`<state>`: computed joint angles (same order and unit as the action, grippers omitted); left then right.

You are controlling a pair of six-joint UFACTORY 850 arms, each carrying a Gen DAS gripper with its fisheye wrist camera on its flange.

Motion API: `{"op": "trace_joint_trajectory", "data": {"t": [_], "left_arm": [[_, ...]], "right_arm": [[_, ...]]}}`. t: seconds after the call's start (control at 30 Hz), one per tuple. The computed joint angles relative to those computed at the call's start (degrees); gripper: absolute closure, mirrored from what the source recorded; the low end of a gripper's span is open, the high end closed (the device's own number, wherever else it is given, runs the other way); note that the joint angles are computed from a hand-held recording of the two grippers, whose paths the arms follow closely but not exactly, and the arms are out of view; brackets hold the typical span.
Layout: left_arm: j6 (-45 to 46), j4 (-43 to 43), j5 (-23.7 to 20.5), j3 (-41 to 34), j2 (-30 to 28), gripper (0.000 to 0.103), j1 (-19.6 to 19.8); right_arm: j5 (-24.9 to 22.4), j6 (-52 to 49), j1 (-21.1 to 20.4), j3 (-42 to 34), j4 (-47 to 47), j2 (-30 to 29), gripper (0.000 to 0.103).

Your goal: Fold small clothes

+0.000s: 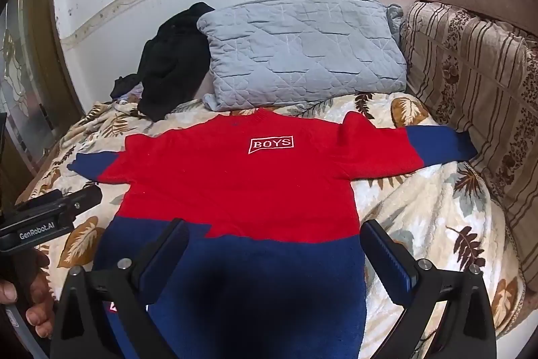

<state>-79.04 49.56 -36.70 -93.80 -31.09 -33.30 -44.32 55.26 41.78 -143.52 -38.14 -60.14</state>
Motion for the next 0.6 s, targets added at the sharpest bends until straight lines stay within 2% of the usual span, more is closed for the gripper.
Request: {"op": "trace_joint_trajectory", "data": {"t": [0.1, 0.27, 0.6], "left_arm": [[0.3, -0.2, -0.1, -0.1, 0.0, 0.000, 0.0], [0.7, -0.4, -0.6, -0.6, -0.3, 0.000, -0.2], [1.1, -0.7, -1.0, -1.1, -0.6, 0.000, -0.2]], "right_arm": [[-0.9, -1.1, -0.1, -3.6, 0.3, -1.9, 0.000], [1.4, -0.5, -0.6, 0.8, -0.1, 0.6, 0.000], [1.6, 0.8, 0.0, 0.7, -1.9, 0.2, 0.000]]}}
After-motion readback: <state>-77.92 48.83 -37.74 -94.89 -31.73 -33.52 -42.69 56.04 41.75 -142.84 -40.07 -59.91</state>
